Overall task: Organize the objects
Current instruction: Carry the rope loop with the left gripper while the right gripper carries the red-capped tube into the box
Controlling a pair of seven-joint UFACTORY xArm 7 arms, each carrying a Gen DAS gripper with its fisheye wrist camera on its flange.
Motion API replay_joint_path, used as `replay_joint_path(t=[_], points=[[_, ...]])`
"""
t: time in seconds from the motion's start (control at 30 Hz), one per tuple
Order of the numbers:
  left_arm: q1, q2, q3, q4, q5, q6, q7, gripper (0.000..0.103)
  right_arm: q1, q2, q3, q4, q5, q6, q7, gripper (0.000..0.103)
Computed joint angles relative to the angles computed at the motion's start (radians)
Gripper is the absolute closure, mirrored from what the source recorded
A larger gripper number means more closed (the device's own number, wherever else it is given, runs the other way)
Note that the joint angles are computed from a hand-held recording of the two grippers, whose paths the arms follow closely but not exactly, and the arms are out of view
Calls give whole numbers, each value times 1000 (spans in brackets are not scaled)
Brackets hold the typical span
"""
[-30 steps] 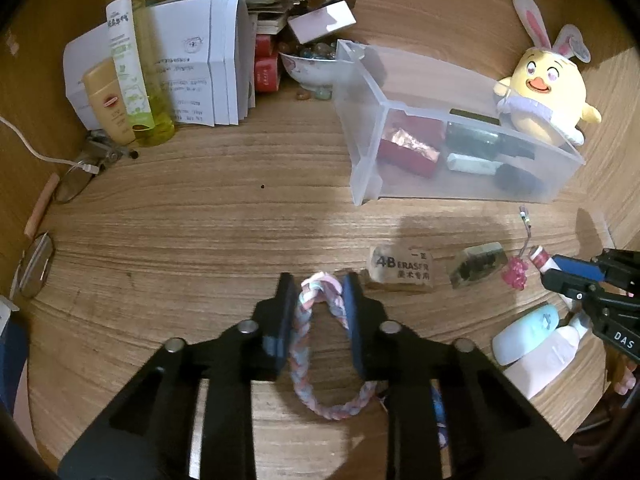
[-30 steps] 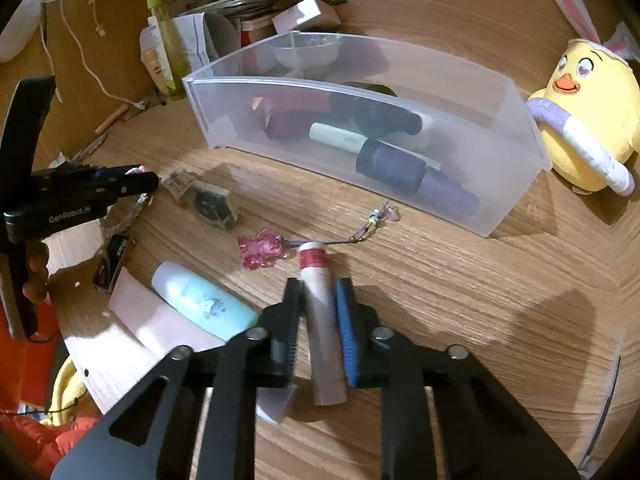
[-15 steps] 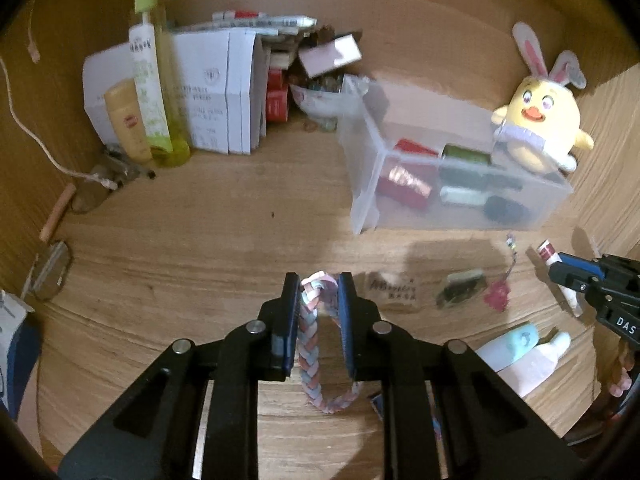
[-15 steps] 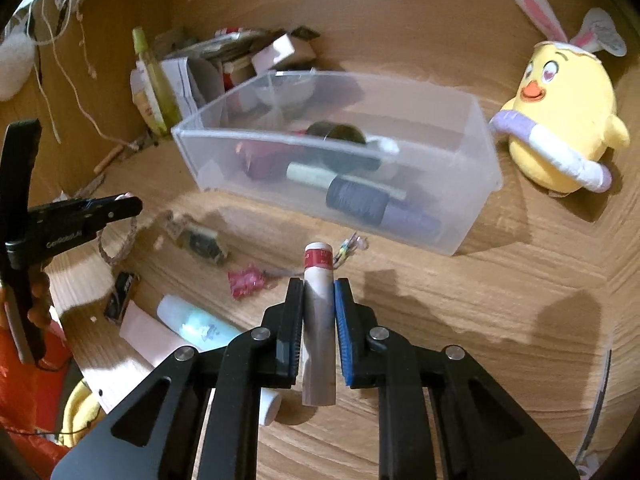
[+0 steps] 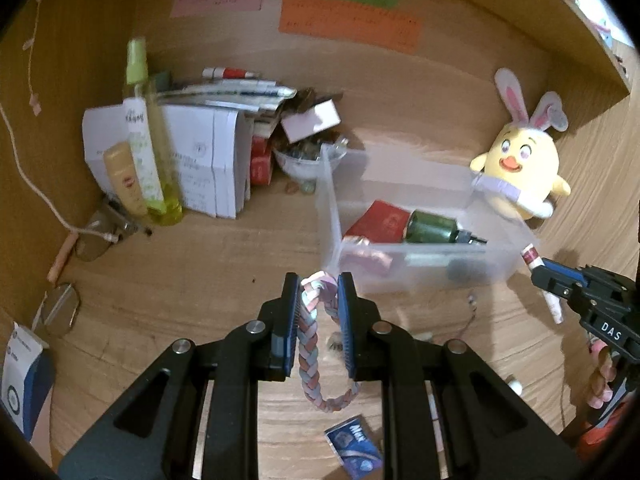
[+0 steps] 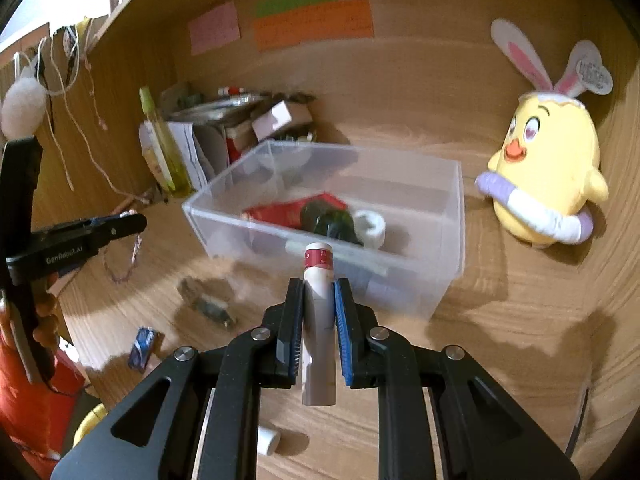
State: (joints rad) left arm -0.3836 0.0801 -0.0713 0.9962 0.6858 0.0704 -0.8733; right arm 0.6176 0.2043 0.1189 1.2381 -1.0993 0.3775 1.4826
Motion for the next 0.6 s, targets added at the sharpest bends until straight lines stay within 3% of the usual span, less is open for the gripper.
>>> replay_joint_path(t=[0.27,0.6], points=[[-20,21,11,66,40,-9,-23,85,0,10,-9,67,-47,40,-5,89],[-60,107,21,193,-97,5,127,85,-13,55,-35,159,-31,40,-69,89]])
